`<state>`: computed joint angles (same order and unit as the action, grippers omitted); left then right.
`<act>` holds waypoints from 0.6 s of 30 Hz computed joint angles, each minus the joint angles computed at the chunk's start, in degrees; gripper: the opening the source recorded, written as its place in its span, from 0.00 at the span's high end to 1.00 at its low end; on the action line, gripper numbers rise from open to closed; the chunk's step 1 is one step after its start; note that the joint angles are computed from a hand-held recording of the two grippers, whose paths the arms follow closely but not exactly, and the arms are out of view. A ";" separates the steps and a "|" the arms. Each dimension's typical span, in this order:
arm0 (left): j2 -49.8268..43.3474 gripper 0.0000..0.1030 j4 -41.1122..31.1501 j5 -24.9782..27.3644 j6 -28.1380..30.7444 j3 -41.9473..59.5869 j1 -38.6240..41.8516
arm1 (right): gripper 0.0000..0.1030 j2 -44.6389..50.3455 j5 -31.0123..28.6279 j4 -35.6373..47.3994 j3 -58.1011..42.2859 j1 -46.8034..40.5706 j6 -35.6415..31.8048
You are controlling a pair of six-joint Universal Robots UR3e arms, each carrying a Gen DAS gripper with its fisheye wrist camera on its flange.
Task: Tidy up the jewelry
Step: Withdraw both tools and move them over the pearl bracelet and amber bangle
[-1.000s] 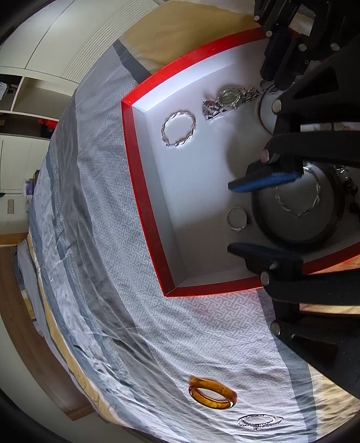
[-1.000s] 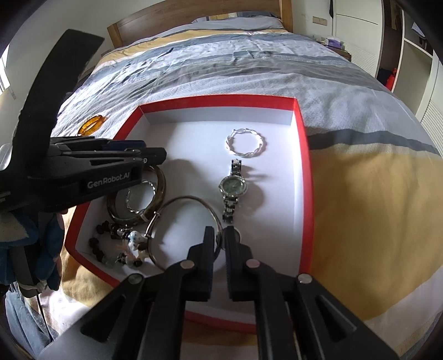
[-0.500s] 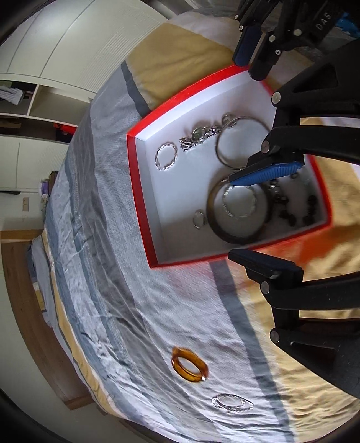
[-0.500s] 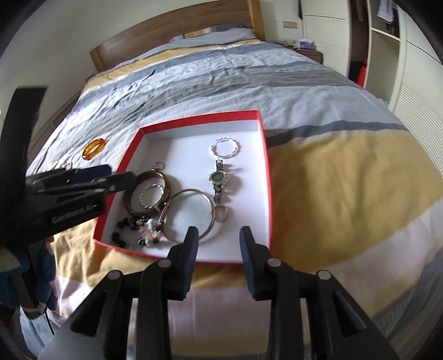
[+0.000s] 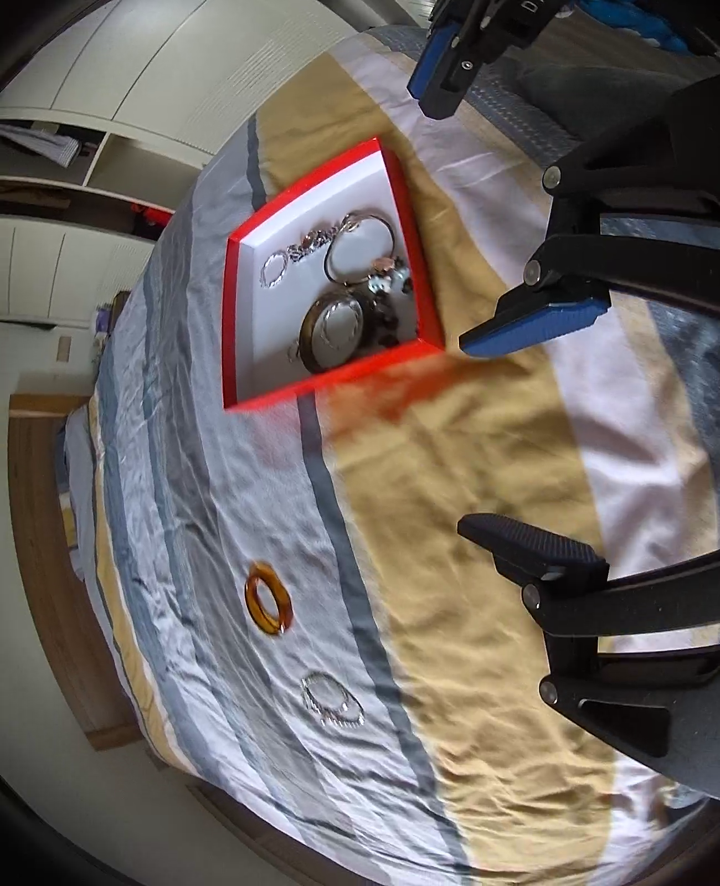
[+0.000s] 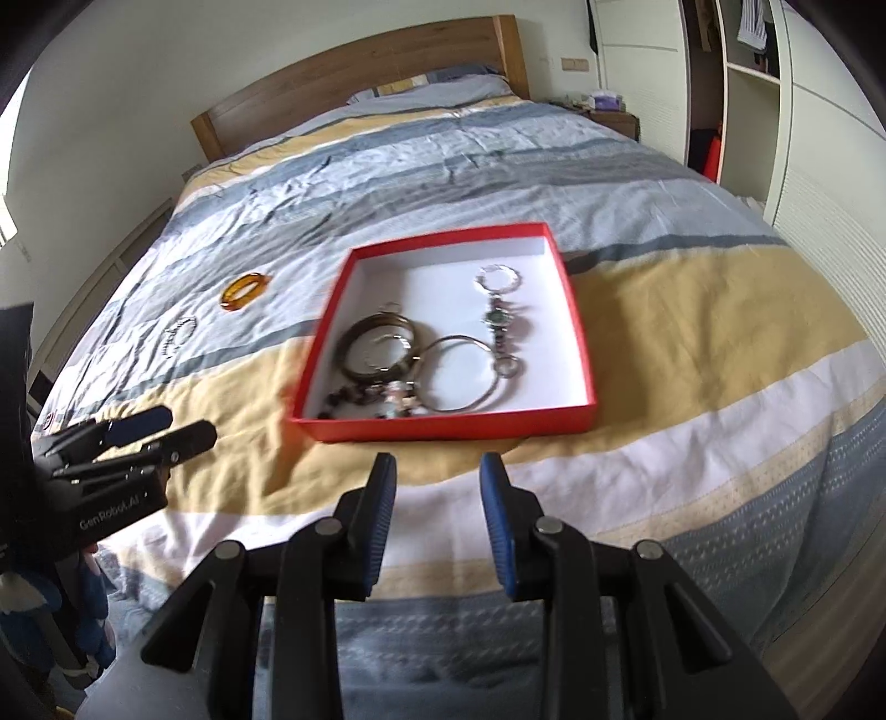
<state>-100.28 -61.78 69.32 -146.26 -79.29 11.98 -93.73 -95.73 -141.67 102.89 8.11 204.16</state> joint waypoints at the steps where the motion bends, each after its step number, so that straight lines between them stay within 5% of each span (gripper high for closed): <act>1: 2.03 0.37 0.08 -0.92 0.70 -1.76 1.63 | 0.69 -0.09 -1.23 0.58 -0.80 1.68 0.79; 18: 19.94 0.23 -12.89 -16.21 15.09 -11.55 27.92 | 0.65 4.70 -17.26 9.98 -16.25 20.44 7.04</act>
<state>-80.34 -74.68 53.11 -131.18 -90.84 39.89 -89.03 -113.00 -131.69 86.65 28.55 211.20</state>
